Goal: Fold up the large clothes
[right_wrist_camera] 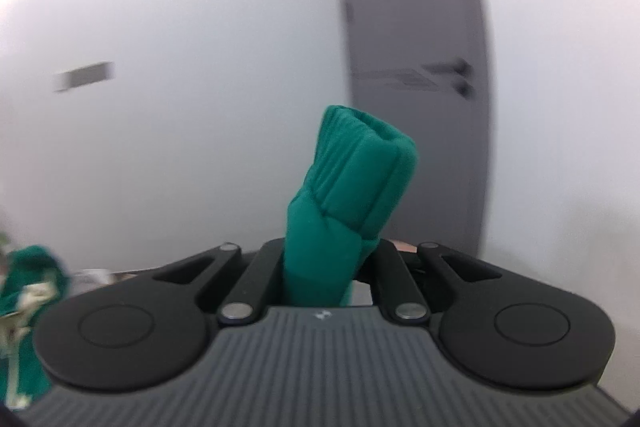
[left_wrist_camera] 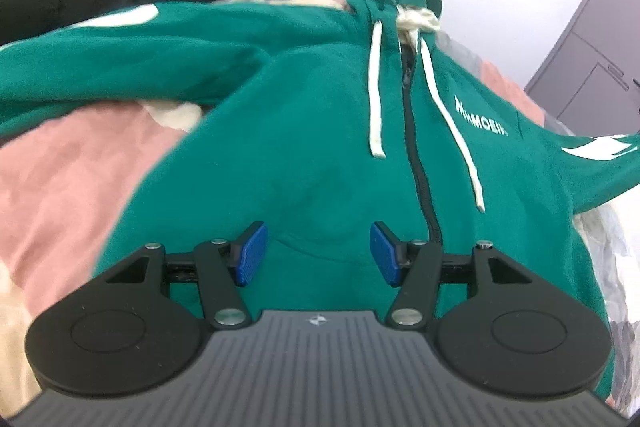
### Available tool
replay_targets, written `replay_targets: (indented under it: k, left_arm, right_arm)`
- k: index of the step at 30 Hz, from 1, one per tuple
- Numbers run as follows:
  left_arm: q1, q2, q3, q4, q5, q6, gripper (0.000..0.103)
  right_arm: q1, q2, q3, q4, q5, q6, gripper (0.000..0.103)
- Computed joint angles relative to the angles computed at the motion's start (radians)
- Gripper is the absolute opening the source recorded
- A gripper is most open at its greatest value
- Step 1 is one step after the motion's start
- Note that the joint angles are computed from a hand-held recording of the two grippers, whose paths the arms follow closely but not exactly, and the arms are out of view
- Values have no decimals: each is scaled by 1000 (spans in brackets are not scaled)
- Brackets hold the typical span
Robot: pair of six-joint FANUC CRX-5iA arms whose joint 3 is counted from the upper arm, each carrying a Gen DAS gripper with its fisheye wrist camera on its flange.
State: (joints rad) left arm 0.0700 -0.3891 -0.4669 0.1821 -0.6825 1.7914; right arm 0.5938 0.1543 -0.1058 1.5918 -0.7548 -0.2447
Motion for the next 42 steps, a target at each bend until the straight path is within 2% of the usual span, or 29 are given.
replay_targets:
  k: [7,9,12,15,17,20,25,31,34,35,37,39,40,42]
  left_arm:
    - [98,-126,-100,174,32,-165,63]
    - [143,-163,-139,257,37,-263,63]
    - [199,-206,-165,292,49,-320,63]
    - [264,-238,-214,398,70,-378,64]
    - [291,-244,-238,462,81,-406,64]
    - [308,-246,-265,519,108,-427,64]
    - [312,-244,-284,557,125,-442,64]
    - [298,-239,-297,579,158,-450,64]
    - [289,-239,-299,573,170,-450,64]
    - [285,-240,-300,574,174,-455,64]
    - [281,-240,-299,567,177,-459,64]
    - [277,-243,-297,557,177,-458,64]
    - [276,-245,-295,553,176,-458,64]
    - [271,-256,-299,551,180,-463,64]
  right_arm:
    - [185,44,104,53,50,157,7]
    - [230,61,125,57,101,183,7]
    - [293,73,118,58,191,194,7]
    - [340,91,104,24,282,242,8]
    - [392,102,82,-9,309,277,8]
    - [462,129,54,-107,332,395,8]
    - [573,206,100,-414,274,690,9]
    - [610,285,172,-581,246,788,11]
    - [626,285,148,-578,250,758,13]
    - [632,281,143,-589,247,763,15]
    - [638,270,139,-626,251,792,30]
    - [626,245,106,-639,318,780,69]
    - [624,229,88,-647,348,777,75]
    - [634,201,70,-700,363,817,77]
